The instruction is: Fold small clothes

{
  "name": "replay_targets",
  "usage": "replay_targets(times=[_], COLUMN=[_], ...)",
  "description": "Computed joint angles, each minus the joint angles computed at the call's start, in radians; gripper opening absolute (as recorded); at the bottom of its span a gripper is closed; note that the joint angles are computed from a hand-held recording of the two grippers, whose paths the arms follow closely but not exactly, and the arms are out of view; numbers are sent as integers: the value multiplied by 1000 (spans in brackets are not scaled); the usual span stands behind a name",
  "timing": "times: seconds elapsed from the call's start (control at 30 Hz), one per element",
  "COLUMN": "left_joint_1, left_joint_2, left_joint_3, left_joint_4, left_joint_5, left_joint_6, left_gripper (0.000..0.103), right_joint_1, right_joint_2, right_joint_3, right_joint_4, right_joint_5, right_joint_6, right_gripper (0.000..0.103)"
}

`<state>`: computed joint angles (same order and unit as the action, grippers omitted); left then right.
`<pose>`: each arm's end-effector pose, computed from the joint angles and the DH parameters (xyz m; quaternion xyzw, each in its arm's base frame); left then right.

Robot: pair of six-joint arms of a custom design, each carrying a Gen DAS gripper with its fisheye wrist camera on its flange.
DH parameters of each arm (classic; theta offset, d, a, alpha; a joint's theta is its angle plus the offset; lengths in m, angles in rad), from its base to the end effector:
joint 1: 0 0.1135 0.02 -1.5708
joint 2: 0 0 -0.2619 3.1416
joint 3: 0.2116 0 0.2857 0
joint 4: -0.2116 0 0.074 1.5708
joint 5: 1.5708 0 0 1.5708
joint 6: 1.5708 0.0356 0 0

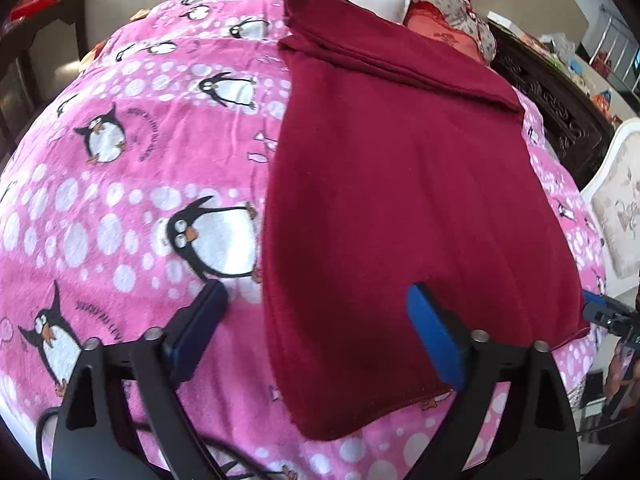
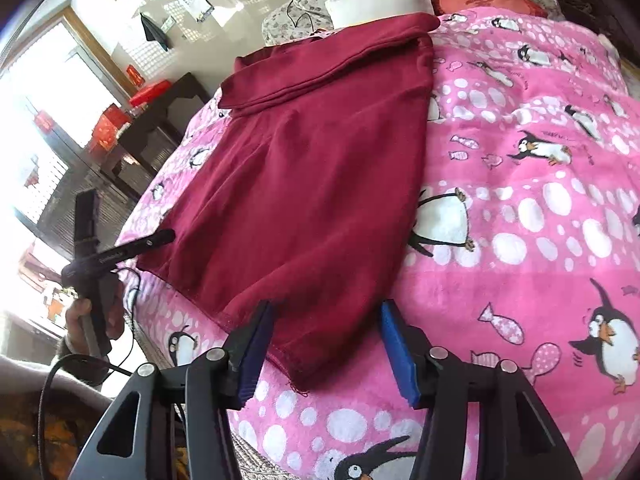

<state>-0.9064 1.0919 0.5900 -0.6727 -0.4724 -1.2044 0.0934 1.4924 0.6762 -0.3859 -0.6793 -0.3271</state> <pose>0.1446 -0.1584 0.1666 -0.1870 0.9358 -0.0534 0.2939 0.2679 0.0476 0.1173 -0.2532 0.8937 0.3051 0.2098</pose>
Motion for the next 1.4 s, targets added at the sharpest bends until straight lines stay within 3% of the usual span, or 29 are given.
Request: replay_targets(times=[0.2, 0.37, 0.5, 0.77, 0.9, 0.97, 1.03, 1.07, 1.13, 1.2, 1.3, 1.4], left_joint_1=[-16, 8, 34, 1, -8, -15, -15, -6, 10, 38, 152, 263], left_joint_2=[161, 126, 73, 89, 120, 138, 137, 129, 117, 92, -52, -107], left_joint_3=[100, 76, 45, 57, 78, 90, 98, 97, 105, 114, 76, 124], left_joint_4=[-60, -34, -6, -15, -24, -32, -26, -14, -14, -21, 43, 31], left_joint_5=[-24, -1, 27, -21, -40, -54, -50, -37, -20, 2, 123, 148], left_joint_6=[47, 35, 44, -25, -15, -8, 18, 39, 85, 142, 256, 351], left_gripper=[101, 102, 102, 102, 96, 88, 64, 57, 32, 18, 15, 14], right_joint_1=[-50, -86, -67, -32, -18, -7, 15, 17, 30, 39, 54, 59], right_joint_2=[46, 121, 139, 127, 86, 89, 87, 87, 81, 66, 20, 23], right_joint_3=[33, 62, 60, 33, -1, -2, 2, 6, 27, 59, 123, 214], right_joint_4=[-64, -85, -57, 19, 63, 76, 90, 89, 91, 80, 95, 190], right_joint_5=[-88, -196, -217, -227, -223, -234, -229, -235, -251, -265, -261, -262], right_joint_6=[-47, -58, -54, 3, 11, 22, 34, 34, 47, 51, 87, 206], right_gripper=[54, 54, 54, 54, 43, 37, 29, 26, 16, 15, 14, 14])
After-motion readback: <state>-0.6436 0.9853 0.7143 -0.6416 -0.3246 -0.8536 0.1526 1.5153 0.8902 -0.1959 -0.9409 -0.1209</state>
